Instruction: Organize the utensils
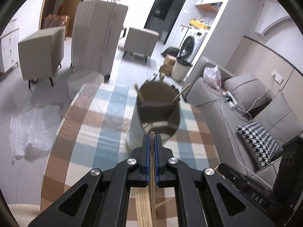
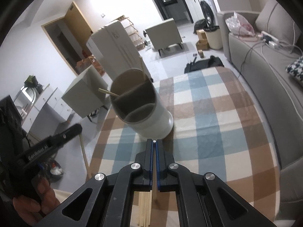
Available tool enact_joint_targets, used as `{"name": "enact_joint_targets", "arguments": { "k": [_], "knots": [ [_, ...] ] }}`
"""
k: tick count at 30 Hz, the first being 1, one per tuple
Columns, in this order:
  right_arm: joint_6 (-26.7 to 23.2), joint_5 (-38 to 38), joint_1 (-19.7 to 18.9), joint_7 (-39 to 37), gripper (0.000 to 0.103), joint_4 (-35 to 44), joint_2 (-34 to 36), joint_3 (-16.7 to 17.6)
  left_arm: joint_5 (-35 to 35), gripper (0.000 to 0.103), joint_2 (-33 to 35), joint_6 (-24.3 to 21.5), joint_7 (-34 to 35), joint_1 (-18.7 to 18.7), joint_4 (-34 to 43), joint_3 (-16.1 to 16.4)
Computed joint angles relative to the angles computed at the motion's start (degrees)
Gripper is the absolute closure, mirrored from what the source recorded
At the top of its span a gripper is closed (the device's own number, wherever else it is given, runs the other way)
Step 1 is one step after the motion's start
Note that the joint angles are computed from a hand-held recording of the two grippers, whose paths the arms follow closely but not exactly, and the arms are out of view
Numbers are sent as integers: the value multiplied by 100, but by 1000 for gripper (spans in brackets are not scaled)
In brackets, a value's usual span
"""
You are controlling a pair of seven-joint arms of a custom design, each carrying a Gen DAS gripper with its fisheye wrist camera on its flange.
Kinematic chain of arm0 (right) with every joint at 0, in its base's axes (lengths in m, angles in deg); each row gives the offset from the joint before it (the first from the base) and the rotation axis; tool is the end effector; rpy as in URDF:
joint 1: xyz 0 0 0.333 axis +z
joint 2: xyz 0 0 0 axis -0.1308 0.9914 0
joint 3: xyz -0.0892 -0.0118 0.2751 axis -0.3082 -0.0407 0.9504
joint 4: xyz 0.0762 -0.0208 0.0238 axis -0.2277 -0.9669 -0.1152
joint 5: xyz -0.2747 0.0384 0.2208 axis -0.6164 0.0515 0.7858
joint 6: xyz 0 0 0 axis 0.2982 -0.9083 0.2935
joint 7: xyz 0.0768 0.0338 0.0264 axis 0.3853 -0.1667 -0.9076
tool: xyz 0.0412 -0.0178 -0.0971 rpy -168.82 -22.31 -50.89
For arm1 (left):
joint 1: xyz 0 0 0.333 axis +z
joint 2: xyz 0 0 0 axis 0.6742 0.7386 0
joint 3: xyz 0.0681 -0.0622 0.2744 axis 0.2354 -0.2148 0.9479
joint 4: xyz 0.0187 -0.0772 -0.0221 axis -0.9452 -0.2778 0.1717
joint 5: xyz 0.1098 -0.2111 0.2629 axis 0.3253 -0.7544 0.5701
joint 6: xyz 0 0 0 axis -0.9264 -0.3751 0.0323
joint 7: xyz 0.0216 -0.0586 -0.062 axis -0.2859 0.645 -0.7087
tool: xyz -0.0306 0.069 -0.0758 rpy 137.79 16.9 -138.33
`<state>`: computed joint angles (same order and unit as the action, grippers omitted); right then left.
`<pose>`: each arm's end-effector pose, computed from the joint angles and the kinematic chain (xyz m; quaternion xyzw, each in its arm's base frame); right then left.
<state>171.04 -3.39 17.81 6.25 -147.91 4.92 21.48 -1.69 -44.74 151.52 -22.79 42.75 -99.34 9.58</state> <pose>0.4584 0.1925 0.5399 -0.7142 0.5761 -0.0412 0.3954 0.3985 -0.1985 0.5557 -0.7352 0.5325 -0.3725 0.1929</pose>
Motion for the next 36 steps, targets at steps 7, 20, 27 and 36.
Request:
{"name": "enact_joint_targets", "arguments": {
  "k": [7, 20, 27, 36],
  "knots": [
    [278, 69, 149, -167, 103, 31, -178, -61, 639, 103, 24, 317, -324, 693, 371, -393],
    [-936, 28, -215, -590, 100, 1027, 619, -174, 882, 103, 46, 735, -380, 881, 332, -257],
    [-2519, -1246, -717, -2501, 69, 2242, 1837, 215, 405, 103, 80, 654, -101, 739, -18, -35],
    [-3539, -2742, -832, -3580, 67, 3466, 3330, 806, 359, 103, 180, 464, 104, 784, 18, 114]
  ]
}}
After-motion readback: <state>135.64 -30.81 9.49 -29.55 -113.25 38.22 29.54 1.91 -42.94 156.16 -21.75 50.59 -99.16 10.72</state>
